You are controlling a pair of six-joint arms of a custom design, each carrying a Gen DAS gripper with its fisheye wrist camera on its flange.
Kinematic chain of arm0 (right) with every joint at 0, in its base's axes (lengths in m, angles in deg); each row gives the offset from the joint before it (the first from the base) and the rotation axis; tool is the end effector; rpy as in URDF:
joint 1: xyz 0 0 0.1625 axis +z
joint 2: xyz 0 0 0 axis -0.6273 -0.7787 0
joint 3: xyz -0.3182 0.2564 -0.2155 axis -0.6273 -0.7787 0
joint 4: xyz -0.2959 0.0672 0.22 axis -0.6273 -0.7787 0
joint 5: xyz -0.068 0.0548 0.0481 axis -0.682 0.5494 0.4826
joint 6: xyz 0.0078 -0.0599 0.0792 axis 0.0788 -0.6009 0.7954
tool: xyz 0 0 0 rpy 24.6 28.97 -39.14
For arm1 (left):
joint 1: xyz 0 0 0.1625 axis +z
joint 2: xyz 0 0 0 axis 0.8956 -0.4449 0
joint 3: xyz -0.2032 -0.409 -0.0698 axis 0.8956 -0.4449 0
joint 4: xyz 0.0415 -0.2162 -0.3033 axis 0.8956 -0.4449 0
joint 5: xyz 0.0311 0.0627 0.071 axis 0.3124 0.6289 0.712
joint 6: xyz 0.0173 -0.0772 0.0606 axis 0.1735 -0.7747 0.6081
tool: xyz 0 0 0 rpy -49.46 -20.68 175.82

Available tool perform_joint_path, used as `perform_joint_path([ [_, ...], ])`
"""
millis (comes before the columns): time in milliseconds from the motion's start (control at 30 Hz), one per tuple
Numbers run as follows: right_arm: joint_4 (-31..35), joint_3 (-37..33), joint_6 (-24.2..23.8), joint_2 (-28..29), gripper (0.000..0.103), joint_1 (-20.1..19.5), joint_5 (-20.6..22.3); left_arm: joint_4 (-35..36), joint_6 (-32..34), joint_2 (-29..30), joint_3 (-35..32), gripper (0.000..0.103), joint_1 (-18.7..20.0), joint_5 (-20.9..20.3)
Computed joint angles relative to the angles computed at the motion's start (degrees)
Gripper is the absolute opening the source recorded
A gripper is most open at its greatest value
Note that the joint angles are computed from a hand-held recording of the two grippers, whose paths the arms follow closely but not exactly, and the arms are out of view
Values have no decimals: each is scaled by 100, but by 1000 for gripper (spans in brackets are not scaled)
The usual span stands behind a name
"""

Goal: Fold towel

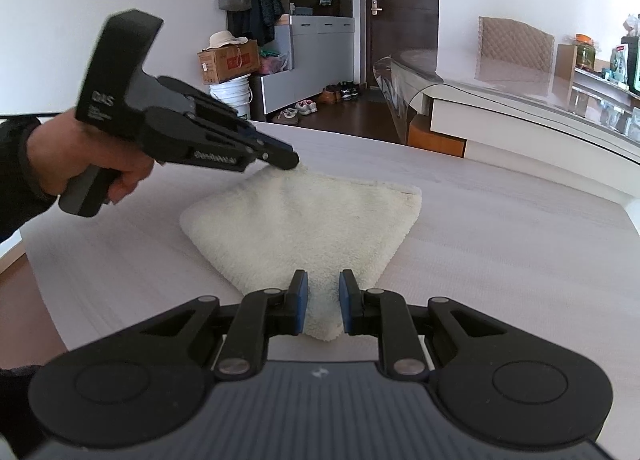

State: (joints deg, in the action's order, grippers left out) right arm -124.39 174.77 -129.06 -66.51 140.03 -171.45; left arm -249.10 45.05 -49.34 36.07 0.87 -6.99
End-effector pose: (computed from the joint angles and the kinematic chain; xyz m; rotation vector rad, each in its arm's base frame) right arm 0.2240 -0.5899 0.1264 0.9454 -2.3537 0.9293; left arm -0.1574 -0.7288 0.1951 1.3262 2.1792 -0.7518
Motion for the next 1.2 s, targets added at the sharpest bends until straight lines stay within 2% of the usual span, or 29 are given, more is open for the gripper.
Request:
perform_joint_path([
  [133,117,-34,228,-48,21,36,-22,-54,-17,-1,48,7,2,32],
  [200,2,-68,390,-88,31,36,123,-74,-13,-5,69,7,-5,52],
  [233,-54,-126,420,-86,42,55,111,-94,-1,-6,86,7,-9,61],
  [267,-66,-191,410,-67,46,75,43,-99,6,-6,87,7,-11,65],
  [433,126,-916,235,218,44,94,-270,-87,-43,-26,97,7,-6,68],
  [533,460,-1374,289,404,42,49,-411,-99,-59,-27,103,7,0,62],
  [600,722,-1609,380,488,35,12,-471,-91,-92,-30,99,7,9,41],
  [667,990,-1725,533,497,7,-27,-436,-92,-104,-34,100,7,18,19],
  [833,630,-1729,397,522,7,-73,-130,-110,-136,-47,112,7,49,-50],
  [1033,946,-2015,307,696,9,-96,-476,-145,-133,-25,120,7,21,21],
  [1133,873,-2012,281,704,18,-75,-539,-123,-166,-20,107,7,1,79],
  [1200,682,-1894,272,649,20,-50,-525,-142,-210,-17,99,13,-9,108],
])
